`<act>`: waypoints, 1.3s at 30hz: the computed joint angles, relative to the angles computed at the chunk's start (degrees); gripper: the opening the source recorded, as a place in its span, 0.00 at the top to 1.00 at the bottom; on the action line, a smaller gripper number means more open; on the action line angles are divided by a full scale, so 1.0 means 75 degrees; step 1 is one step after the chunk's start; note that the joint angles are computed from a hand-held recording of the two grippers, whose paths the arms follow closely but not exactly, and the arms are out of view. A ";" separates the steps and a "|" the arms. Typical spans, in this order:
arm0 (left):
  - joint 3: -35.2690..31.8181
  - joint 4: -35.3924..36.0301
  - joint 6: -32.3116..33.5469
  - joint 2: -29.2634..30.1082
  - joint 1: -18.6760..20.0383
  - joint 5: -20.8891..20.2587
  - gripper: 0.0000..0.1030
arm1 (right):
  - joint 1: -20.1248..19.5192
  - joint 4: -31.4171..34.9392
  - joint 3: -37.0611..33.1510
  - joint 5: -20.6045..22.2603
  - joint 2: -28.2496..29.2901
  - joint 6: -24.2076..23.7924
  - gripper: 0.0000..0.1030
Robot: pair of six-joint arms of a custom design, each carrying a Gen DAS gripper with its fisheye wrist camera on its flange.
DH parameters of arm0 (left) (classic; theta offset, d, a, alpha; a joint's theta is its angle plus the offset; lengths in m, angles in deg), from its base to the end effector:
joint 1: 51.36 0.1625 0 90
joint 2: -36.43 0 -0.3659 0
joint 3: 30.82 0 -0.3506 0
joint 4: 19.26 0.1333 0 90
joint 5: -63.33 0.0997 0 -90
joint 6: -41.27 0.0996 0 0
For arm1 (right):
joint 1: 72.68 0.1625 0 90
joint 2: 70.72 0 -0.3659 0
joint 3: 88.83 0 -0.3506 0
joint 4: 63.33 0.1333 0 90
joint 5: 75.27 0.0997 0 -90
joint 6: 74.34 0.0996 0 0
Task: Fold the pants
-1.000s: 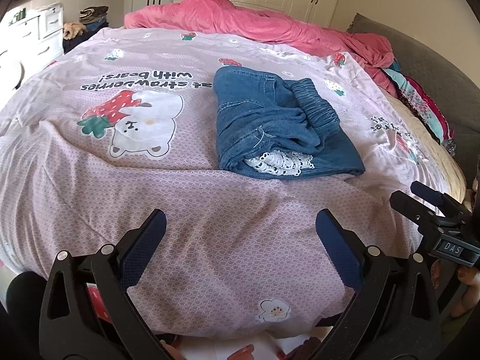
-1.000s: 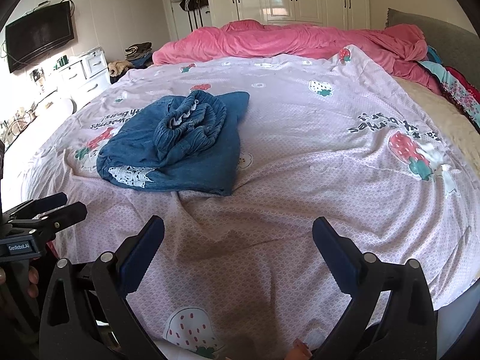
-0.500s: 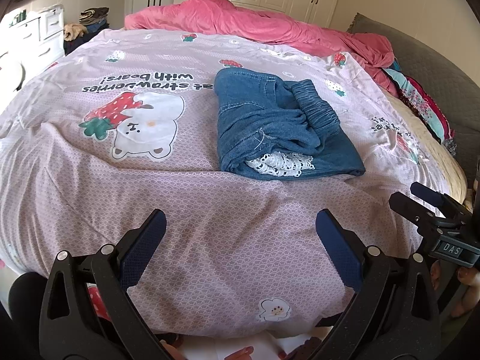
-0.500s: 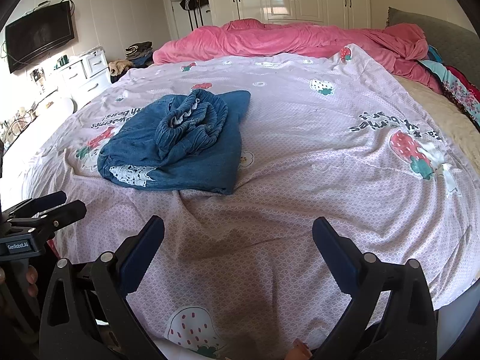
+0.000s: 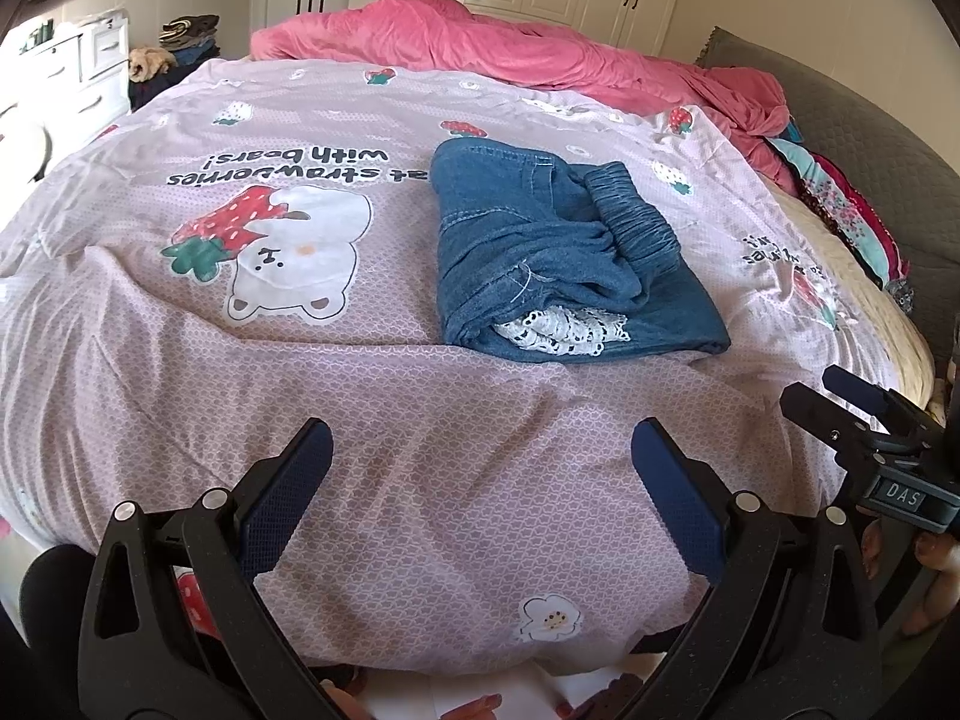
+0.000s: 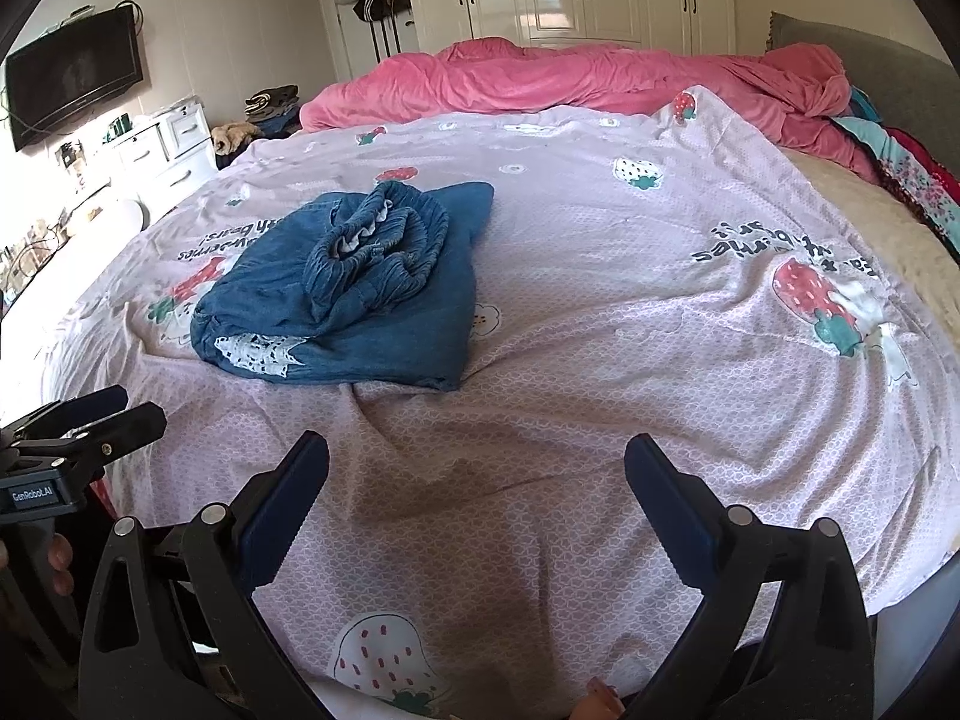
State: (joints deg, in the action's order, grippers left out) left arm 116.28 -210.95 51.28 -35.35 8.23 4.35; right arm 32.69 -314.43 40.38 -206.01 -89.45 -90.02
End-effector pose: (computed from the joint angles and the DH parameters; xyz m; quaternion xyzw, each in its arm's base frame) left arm -0.0081 -0.3785 0.1387 0.2669 0.9015 -0.2624 0.2173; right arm 0.1574 -0.3150 -0.0193 0.0835 -0.8564 0.3999 0.3158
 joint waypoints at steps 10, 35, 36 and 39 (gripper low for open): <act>-0.0016 0.0102 -0.0024 -0.0047 0.0026 -0.0038 0.09 | 0.0032 0.0045 -0.0033 -0.0052 0.0013 -0.0009 0.04; -0.0060 0.0481 0.0102 -0.0207 0.0090 -0.0103 0.09 | 0.0097 0.0242 -0.0127 -0.0255 0.0028 -0.0044 0.04; -0.0087 0.0537 0.0095 -0.0220 0.0110 -0.0140 0.09 | 0.0104 0.0257 -0.0133 -0.0261 0.0024 -0.0045 0.04; -0.0117 0.0554 0.0143 -0.0215 0.0106 -0.0135 0.09 | 0.0129 0.0325 -0.0156 -0.0297 0.0009 -0.0042 0.04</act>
State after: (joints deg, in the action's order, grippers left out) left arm 115.41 -206.79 52.35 -36.96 9.02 3.34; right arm 33.66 -311.99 39.21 -208.24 -89.38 -90.33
